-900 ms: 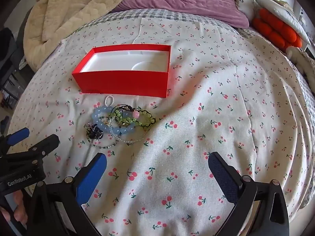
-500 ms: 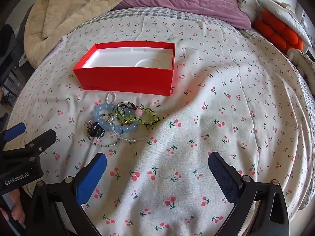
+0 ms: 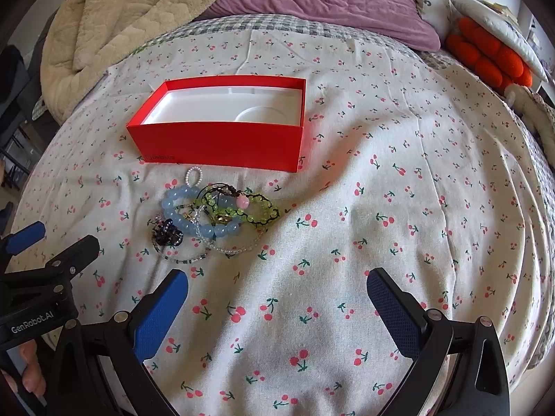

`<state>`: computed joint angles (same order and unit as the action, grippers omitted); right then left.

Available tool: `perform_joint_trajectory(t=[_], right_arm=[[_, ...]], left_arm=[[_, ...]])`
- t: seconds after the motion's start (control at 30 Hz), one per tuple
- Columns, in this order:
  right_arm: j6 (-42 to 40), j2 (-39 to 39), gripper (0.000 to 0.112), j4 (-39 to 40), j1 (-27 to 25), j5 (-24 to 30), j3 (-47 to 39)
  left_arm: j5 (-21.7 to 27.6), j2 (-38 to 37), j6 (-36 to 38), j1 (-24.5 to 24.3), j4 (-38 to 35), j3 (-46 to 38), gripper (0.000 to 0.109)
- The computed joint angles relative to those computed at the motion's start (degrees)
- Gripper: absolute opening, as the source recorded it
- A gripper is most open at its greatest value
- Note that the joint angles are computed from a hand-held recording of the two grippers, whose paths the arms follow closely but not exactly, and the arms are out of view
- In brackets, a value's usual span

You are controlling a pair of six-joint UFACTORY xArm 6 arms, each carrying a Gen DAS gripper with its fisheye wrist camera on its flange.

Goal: Organize jewelry

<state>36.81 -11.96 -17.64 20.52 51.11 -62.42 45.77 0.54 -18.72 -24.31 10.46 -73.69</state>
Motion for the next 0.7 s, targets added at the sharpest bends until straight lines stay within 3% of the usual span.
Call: perform_joint_trajectory(t=[0.7], right_arm=[[0.29, 0.05, 0.103, 0.00, -0.03, 0.00, -0.20]], left_arm=[[-0.15, -0.11, -0.01, -0.20, 0.23, 0.45, 0.103]])
